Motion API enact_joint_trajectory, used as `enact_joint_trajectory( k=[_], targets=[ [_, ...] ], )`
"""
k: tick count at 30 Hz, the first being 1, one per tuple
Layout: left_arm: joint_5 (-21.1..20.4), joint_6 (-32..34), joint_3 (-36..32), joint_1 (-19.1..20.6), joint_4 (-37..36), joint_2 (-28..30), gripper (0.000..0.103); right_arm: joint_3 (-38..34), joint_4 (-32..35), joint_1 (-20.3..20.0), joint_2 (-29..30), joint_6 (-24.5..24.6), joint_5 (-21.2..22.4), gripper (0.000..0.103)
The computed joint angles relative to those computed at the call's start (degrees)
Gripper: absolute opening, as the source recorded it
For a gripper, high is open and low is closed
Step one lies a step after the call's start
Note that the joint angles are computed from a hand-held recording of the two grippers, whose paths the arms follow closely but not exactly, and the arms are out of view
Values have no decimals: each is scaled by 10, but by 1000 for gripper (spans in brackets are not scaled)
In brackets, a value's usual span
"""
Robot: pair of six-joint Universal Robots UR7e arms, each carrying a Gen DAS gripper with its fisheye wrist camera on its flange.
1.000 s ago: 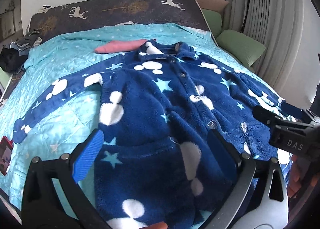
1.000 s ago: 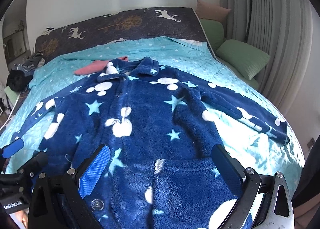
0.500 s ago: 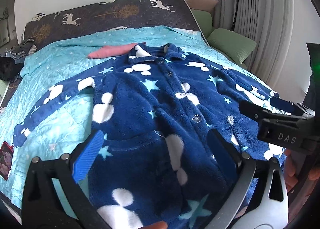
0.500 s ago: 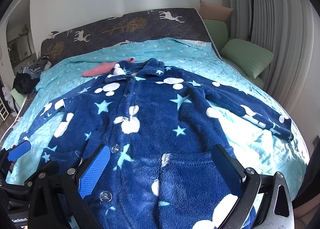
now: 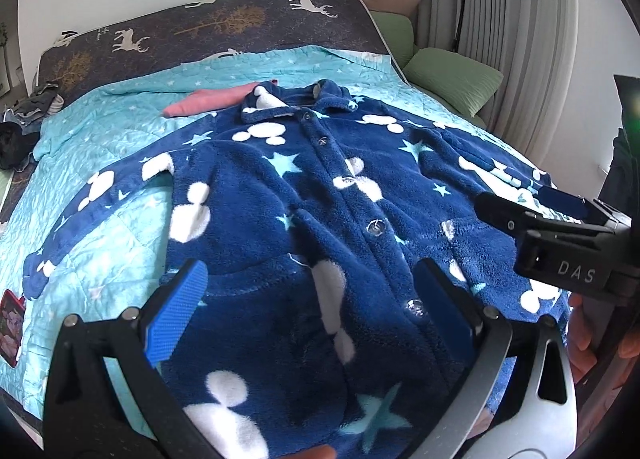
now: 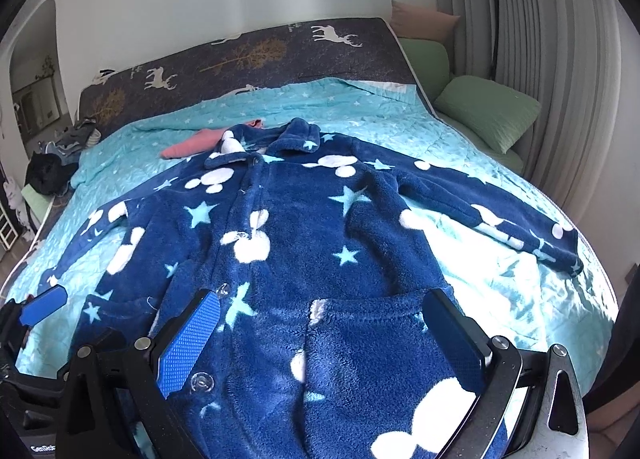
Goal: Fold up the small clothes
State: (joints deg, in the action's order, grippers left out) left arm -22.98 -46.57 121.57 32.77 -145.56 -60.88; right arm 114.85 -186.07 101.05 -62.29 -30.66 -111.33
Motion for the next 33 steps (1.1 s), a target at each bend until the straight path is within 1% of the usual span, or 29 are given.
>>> enact_joint_trajectory(
  k=[7, 10, 17, 20, 22, 23, 24, 25, 26, 28, 30, 31, 33],
  targets=[
    [-11, 3, -1, 1, -1, -1, 103, 4, -11, -1, 0, 0, -1, 103],
    [-8, -1, -1, 1, 4, -2, 103, 4, -14, -2, 1, 7, 3, 103],
    [-4, -15, -2, 6, 21, -10, 103, -2, 2, -1, 2, 18, 4, 103],
    [-4, -37, 7, 17, 27, -41, 103, -9, -10, 11, 13, -5, -6, 103],
    [2, -60, 23, 25, 23, -73, 103, -15, -25, 22, 23, -35, -6, 103],
    [12, -96, 33, 31, 47, -98, 103, -20, -32, 31, 32, -59, -3, 103],
    [17, -119, 36, 35, 67, -113, 103, -22, -34, 36, 37, -71, 0, 103],
    [18, -151, 38, 44, 102, -134, 103, -27, -35, 43, 44, -84, 3, 103],
    [15, -159, 38, 50, 116, -144, 103, -35, -27, 51, 54, -95, 10, 103],
    [-1, -159, 37, 67, 133, -165, 103, -50, -2, 62, 69, -93, 23, 103],
    [-34, -142, 44, 90, 94, -191, 103, -63, 25, 70, 80, -82, 34, 103],
    [-59, -126, 54, 104, 51, -207, 102, -73, 45, 75, 91, -75, 39, 103],
    [-79, -120, 71, 124, 2, -236, 101, -85, 62, 83, 106, -68, 40, 103]
  ],
)
